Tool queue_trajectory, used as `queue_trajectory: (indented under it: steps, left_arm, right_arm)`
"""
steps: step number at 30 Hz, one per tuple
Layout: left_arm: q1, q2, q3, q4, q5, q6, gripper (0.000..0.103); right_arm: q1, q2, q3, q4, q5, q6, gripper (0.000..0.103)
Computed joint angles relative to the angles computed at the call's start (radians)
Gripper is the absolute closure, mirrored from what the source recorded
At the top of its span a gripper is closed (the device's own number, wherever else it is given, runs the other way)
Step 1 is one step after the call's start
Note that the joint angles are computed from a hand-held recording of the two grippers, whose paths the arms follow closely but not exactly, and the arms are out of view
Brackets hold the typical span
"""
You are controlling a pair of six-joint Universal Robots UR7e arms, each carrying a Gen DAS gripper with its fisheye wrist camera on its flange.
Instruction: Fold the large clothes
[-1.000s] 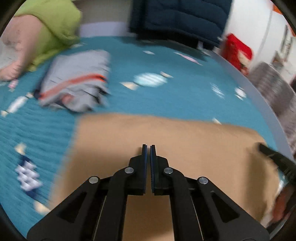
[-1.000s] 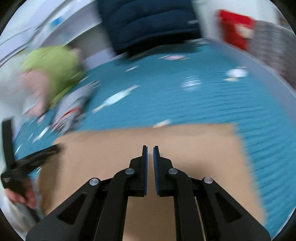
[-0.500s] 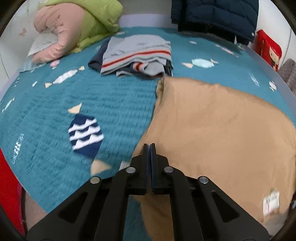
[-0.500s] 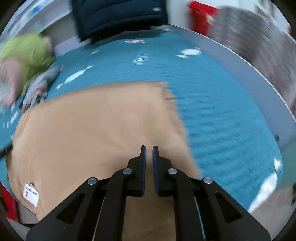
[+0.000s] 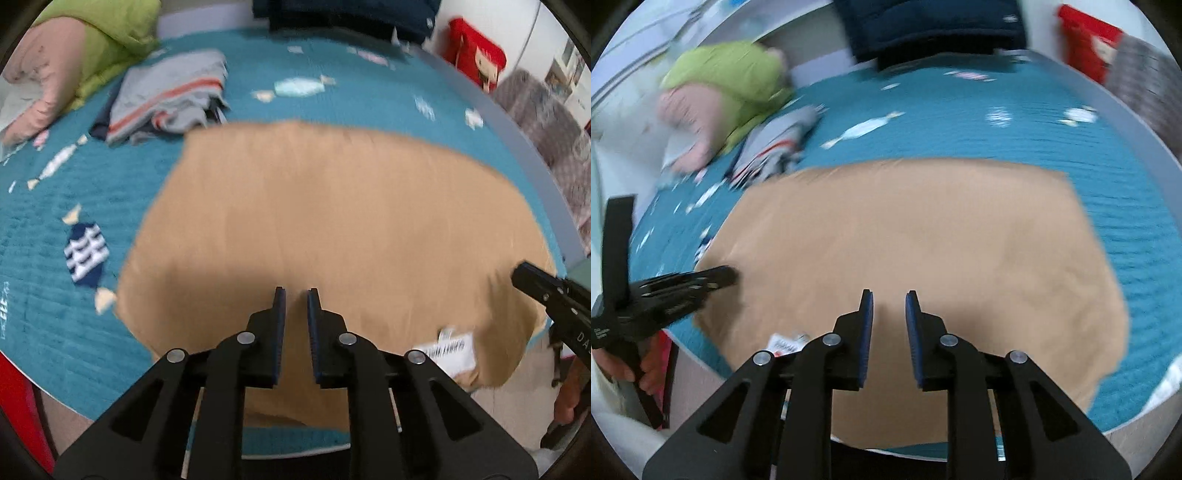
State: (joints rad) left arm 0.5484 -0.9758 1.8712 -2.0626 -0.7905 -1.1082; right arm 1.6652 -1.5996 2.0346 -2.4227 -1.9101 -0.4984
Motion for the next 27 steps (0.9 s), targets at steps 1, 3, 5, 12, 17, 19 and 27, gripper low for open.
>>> queue_trajectory:
  steps: [1, 3, 5, 12, 17, 19, 27]
  left_arm:
    - [0.000, 0.003, 0.002, 0.022, -0.010, -0.013, 0.090]
    - [0.001, -0.008, 0.018, 0.055, -0.028, -0.051, 0.091]
    - [0.003, -0.039, 0.046, 0.059, -0.037, -0.086, 0.091]
    - [0.002, -0.149, 0.058, 0.341, -0.042, -0.322, 0.087]
    - [-0.008, -0.216, 0.066, 0.420, -0.014, -0.398, 0.080]
    - [-0.009, -0.222, 0.059, 0.436, -0.001, -0.403, 0.080]
    - [-0.005, -0.173, 0.022, 0.322, 0.065, -0.277, 0.053]
  right_arm:
    - [0.001, 0.007, -0.003, 0.007, -0.017, -0.002, 0.085]
    - [-0.010, 0.019, 0.002, 0.005, -0.102, -0.001, 0.085]
    - [-0.035, 0.017, -0.006, 0.010, -0.155, 0.012, 0.085]
    - [-0.113, -0.061, -0.036, 0.002, -0.285, 0.056, 0.084]
    - [-0.140, -0.075, -0.081, -0.021, -0.279, 0.174, 0.046]
    - [-0.174, -0.072, -0.113, 0.027, -0.208, 0.236, 0.027]
    - [-0.338, -0.025, -0.229, 0.300, 0.188, 0.384, 0.026]
